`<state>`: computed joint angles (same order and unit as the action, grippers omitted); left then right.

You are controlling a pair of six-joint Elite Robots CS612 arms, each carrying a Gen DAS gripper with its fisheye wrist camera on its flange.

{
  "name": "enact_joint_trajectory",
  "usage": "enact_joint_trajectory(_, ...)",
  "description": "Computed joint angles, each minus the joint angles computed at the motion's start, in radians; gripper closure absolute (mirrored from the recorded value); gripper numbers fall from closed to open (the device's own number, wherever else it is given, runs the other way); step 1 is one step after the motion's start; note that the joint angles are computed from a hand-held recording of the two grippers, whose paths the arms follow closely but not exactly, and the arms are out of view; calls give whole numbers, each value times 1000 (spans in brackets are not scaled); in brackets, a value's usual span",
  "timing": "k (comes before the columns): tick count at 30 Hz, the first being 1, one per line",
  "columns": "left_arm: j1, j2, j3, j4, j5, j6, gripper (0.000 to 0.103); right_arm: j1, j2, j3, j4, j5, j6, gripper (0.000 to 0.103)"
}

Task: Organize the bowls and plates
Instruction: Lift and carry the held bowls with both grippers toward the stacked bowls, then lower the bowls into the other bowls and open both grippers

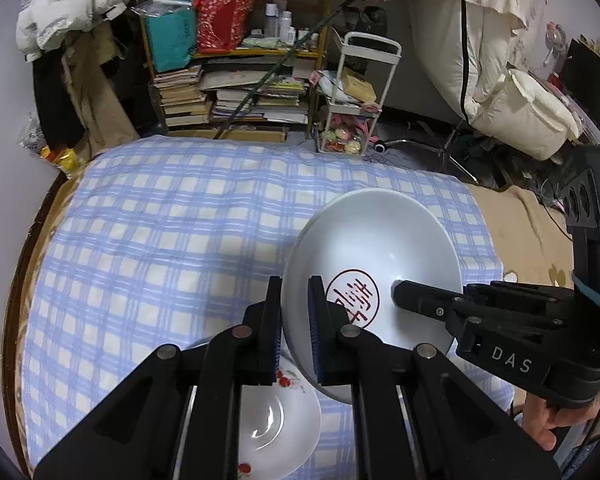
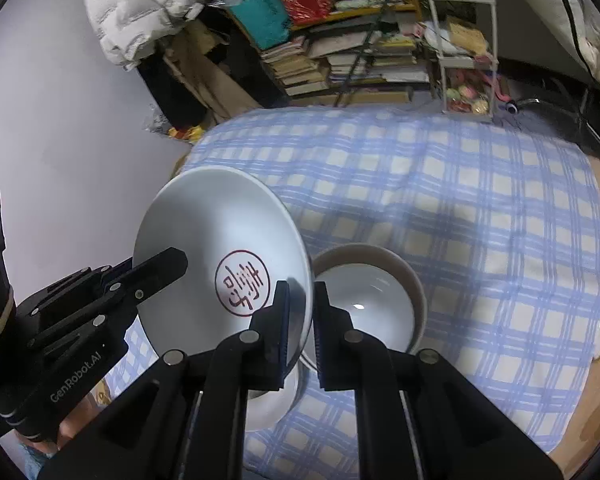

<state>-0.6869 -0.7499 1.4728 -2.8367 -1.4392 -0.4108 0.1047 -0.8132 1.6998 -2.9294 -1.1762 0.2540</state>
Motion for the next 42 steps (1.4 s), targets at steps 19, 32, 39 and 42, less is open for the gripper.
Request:
enact_joint_trajectory(19, 4, 89, -46, 49, -103, -31, 91, 7, 54, 0, 36, -110, 61, 90)
enact_joint_trajectory(32, 3, 116, -64, 96, -106, -31, 91, 27, 79, -28, 87, -183, 29, 89)
enact_joint_trajectory(39, -1, 123, -72, 111, -90, -24, 91, 47, 85, -42, 97, -261, -14, 87)
enact_joint_trajectory(42, -2, 124, -73, 113, -82, -21, 91, 56, 88, -49, 107, -299, -36, 87)
